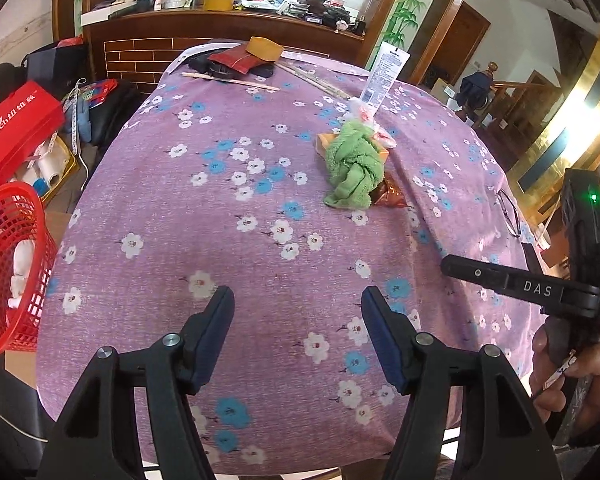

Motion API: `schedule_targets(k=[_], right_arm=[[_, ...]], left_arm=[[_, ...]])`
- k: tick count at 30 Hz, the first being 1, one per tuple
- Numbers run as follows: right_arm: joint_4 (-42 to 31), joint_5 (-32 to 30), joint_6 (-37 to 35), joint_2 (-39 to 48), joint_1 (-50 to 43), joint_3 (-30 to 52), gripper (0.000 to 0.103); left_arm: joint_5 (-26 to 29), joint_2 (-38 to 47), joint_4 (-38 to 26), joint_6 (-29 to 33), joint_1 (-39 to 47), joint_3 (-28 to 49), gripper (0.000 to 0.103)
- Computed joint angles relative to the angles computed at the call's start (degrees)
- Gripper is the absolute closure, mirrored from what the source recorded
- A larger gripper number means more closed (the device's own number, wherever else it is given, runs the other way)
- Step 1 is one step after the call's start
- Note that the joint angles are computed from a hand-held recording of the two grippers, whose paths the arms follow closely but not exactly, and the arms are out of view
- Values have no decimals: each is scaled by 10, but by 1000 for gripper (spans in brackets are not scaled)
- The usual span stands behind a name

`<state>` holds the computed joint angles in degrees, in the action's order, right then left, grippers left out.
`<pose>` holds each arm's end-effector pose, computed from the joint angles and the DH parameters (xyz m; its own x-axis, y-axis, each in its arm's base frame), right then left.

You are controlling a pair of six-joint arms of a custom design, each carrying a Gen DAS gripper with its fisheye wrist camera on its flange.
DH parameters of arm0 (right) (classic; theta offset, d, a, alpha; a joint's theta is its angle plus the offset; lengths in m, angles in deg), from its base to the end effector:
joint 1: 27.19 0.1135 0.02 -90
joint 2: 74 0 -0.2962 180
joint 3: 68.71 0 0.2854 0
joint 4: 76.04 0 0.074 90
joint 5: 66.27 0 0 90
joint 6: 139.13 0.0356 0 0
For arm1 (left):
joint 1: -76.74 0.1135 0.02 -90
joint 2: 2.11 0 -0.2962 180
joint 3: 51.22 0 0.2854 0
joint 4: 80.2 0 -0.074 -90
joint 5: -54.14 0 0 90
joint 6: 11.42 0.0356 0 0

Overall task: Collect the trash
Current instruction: 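Move both open tools back over the table toward the green towel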

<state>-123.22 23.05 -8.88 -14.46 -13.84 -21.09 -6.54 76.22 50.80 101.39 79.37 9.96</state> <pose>0.1997 0.0478 0.2158 -0.7902 0.4765 -0.3854 0.3587 0.8695 0.3396 0.2758 -0.0048 0.2234 -0.7810 0.3025 -0.5464 0.4996 0.8275 -0.2561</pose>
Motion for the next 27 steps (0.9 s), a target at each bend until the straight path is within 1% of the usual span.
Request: schedule_targets(k=[8, 13, 17, 20, 23, 25, 27], right_arm=[[6, -31, -46, 10, -36, 1, 54], [6, -44, -61, 8, -56, 2, 53], [-9, -42, -74, -23, -72, -6, 50], [-25, -53, -88, -53, -100, -17, 50], [-54, -71, -110, -100, -151, -36, 50], [-74, -88, -130, -126, -189, -44, 50], [-101, -101, -156, -156, -234, -51, 50]], left_arm=[[-21, -18, 7, -32, -5, -11, 38], [-31, -16, 7, -36, -8, -2, 38], [-32, 21, 3, -48, -17, 31, 37], [-35, 56, 0, -65, -45, 62, 37], [-41, 93, 8, -88, -93, 98, 35], [-47, 126, 20, -114, -131, 126, 34], [-38, 165, 27, -139, -159, 158, 32]])
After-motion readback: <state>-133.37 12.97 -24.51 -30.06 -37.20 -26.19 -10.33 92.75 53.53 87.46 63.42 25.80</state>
